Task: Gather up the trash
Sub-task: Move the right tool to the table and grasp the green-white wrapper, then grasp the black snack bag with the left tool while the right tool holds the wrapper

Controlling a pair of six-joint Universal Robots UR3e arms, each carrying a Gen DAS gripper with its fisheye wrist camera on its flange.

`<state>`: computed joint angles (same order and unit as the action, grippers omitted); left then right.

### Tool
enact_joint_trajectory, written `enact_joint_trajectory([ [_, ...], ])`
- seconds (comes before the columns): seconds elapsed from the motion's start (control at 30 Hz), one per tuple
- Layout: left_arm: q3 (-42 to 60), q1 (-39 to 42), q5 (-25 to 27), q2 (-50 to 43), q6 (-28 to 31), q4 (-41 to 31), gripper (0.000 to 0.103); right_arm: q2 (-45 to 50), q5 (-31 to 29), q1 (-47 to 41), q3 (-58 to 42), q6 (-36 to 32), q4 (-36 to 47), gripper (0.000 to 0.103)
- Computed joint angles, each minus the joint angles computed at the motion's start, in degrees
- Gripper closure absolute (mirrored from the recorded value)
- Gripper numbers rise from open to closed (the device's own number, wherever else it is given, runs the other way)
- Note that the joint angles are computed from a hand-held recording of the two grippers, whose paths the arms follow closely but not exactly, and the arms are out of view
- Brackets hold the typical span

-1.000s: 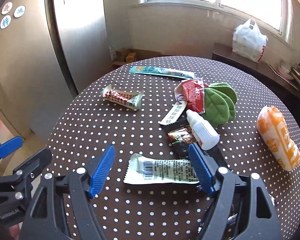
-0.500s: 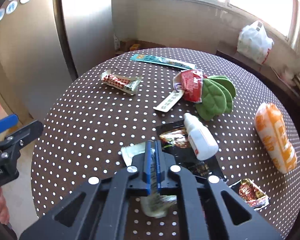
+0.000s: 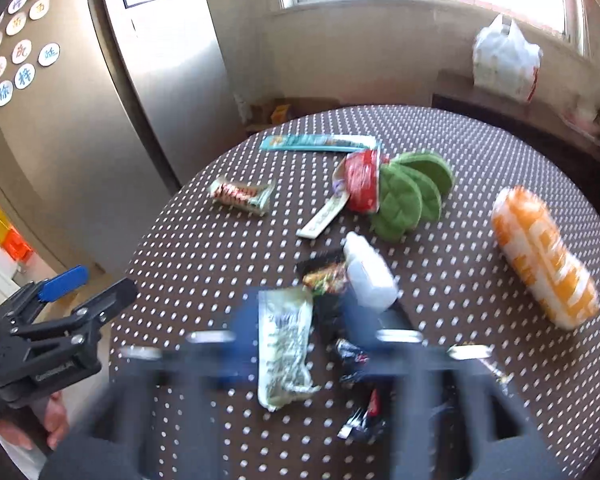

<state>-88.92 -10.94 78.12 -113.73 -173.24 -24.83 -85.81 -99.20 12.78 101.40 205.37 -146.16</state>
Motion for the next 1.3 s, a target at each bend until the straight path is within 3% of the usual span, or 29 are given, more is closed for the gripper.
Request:
enact_joint_trajectory([
  [0.27, -0.4, 0.2, 0.4, -0.1, -0.1, -0.3, 0.015, 3.5, -2.5, 4.4, -1.3, -1.6, 1.7, 0.043],
  [0.33, -0.6, 0.5, 0.2, 0.0, 0.1, -0.4, 0.015, 4.4, -3.6, 4.6, -2.8, -0.9, 3.9, 0.081],
  [0.4, -0.6, 0.5, 0.5, 0.1, 0.0, -0.5, 0.015, 4.2, -2.4, 4.0, -1.4, -0.8, 1.6, 0.084],
  [0.47, -0.8, 0.7, 0.1, 0.3, 0.0, -0.5, 0.015, 3.6, -2.8, 3.9, -0.5, -0.8, 0.3, 0.093],
  [0.77, 2.4, -2.0, -3.1, -0.1, 0.8, -3.5, 0.015, -7.7, -1.7, -1.6, 8.2, 1.6, -4.8, 0.093],
  [1.07, 9.6, -9.8, -5.9, -4.6, 3.8, -7.5, 0.015, -21.9, -2.3, -11.1, 18.5, 3.3, -1.3, 0.093],
  [1.3, 20.4, -16.0, -4.1, -11.6, 4.6, -13.8, 0.015, -30.1, -0.8, -16.7, 23.9, 2.4, 1.4, 0.093],
])
